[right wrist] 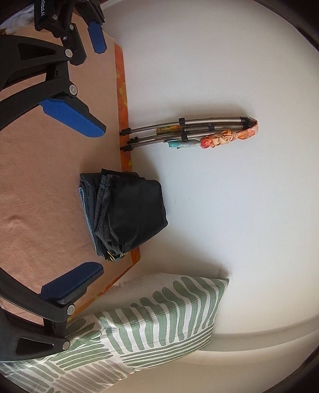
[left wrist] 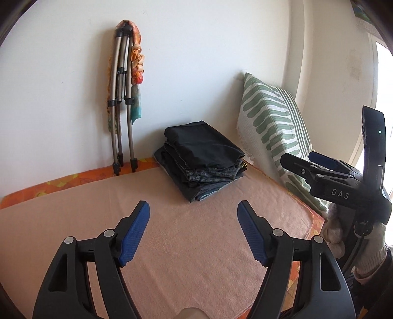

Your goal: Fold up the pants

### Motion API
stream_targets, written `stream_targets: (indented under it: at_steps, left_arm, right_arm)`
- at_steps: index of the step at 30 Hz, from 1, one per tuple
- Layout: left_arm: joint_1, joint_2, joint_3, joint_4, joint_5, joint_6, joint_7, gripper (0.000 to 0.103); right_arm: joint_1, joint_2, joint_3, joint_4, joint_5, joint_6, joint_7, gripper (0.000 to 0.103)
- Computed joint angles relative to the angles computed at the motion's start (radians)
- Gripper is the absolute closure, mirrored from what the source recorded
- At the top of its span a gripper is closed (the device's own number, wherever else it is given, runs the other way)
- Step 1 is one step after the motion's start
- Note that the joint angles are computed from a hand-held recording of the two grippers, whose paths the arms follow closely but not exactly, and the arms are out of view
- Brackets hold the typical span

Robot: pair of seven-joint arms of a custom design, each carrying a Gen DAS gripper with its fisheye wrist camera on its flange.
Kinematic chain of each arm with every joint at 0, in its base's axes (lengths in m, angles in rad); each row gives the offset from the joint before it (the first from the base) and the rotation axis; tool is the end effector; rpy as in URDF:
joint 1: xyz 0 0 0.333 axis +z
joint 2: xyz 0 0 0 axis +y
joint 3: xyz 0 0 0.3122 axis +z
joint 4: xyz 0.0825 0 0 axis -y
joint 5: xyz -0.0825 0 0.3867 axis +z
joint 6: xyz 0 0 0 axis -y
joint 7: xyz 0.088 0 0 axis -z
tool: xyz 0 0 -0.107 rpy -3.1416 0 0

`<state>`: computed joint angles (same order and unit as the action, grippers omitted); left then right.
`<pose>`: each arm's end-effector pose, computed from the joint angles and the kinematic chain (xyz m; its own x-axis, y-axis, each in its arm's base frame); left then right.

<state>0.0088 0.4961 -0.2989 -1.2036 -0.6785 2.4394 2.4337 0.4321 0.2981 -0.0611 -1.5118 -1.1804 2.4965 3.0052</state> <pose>0.7323 -0.1548 0.5927 -0.6941 -0.7075 0.1326 -0.4543 0.2877 -0.8431 0.6488 0.2648 0.5654 -0.2912 -0.9565 -0.0157 -0.3796 0.1306 -0.9159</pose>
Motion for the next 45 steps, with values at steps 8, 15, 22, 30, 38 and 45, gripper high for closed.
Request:
stream_targets:
  at_steps: [8,15,22,30,38,45]
  left_arm:
    - [0.0,-0.047,0.027,-0.093,0.015,0.024,-0.022,0.029]
    - [0.004,-0.077,0.034,-0.162,0.02,0.095,-0.006,0.029]
    - [0.0,-0.067,0.058,-0.16,0.067,0.101,-0.087,0.029]
    - [0.016,-0.078,0.042,-0.171,0.057,0.105,-0.084,0.029]
    - [0.018,-0.094,0.038,-0.189,0.033,0.113,-0.065,0.029]
    - [0.009,-0.102,0.041,-0.197,0.033,0.118,-0.056,0.029]
  right_arm:
    - [0.031,0.001,0.009,-0.014,-0.061,-0.022,0.078,0.0]
    - [0.048,0.015,0.012,-0.026,-0.086,-0.045,0.094,0.0]
    - [0.046,0.045,0.013,-0.013,-0.046,-0.044,0.054,0.0]
    - [0.063,0.078,-0.004,0.021,-0.007,-0.045,0.02,0.0]
    - [0.069,0.067,-0.014,0.005,-0.017,-0.044,0.047,0.0]
    - [0.07,0.064,-0.01,0.002,-0.026,-0.055,0.05,0.0]
